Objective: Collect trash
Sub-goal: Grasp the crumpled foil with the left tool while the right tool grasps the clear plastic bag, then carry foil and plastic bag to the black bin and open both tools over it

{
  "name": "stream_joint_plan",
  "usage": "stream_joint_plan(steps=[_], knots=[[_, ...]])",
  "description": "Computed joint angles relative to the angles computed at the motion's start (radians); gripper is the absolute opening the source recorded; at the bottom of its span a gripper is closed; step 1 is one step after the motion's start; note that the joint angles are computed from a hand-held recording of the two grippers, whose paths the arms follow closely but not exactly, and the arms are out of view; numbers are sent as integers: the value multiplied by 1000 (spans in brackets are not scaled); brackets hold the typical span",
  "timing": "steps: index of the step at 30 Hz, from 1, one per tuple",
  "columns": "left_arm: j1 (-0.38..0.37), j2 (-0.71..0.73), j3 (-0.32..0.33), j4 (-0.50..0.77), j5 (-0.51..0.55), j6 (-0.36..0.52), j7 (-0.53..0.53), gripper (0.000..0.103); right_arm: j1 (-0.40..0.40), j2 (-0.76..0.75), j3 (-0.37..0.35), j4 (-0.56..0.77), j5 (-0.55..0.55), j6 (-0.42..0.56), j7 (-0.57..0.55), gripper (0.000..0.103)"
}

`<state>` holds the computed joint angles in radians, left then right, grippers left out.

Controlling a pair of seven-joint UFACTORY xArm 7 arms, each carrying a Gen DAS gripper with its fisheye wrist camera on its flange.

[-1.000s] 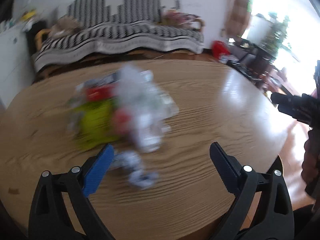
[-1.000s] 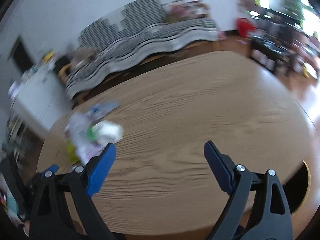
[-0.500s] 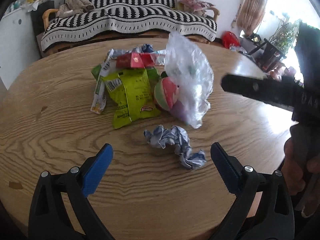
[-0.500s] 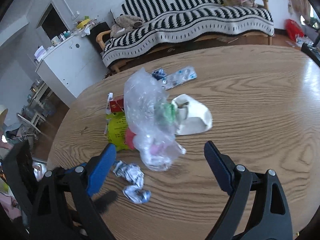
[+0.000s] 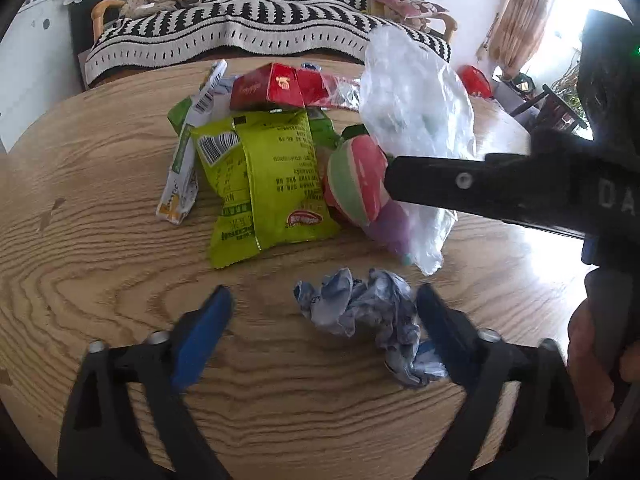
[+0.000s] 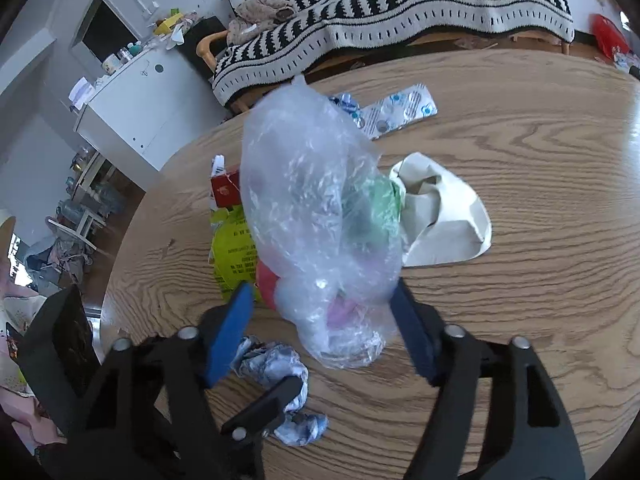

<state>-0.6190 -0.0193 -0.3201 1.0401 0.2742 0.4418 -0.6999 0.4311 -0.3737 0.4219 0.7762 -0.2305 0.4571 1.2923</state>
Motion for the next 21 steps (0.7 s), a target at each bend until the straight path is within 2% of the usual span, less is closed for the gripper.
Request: stream_joint_plan(steps=[1,2,3,4,5,6,13,21], knots=[[-1,3,-1,5,11,6,-2,76,1,4,-1,-2,2,-8,1,53],[-2,4,-2,7,12,7,4,65,5,8,-4,-4,7,-15,-3,43],[-4,6,-3,9,15,9,7,53,10,10,-10,-8,13,-26,-11,37],[-7,5,-3,8,-8,5,27,50,6,8,-4,-7,6,-21,-6,35],[-8,3,-3,8,-19,4,35,43,-7,5,11,0,-16,-3,6,26],[-10,1,-4,9,-27,8,42,38,-10,2,16,2,-26,4,9,23],[-10,-32,-11,13,2,46,-5,33,-33,-74,53,2,-91,42,55,21],[-4,-36,-25,40,44,69,-70,33,-25,-177,43,-28,-53,110,16,20]])
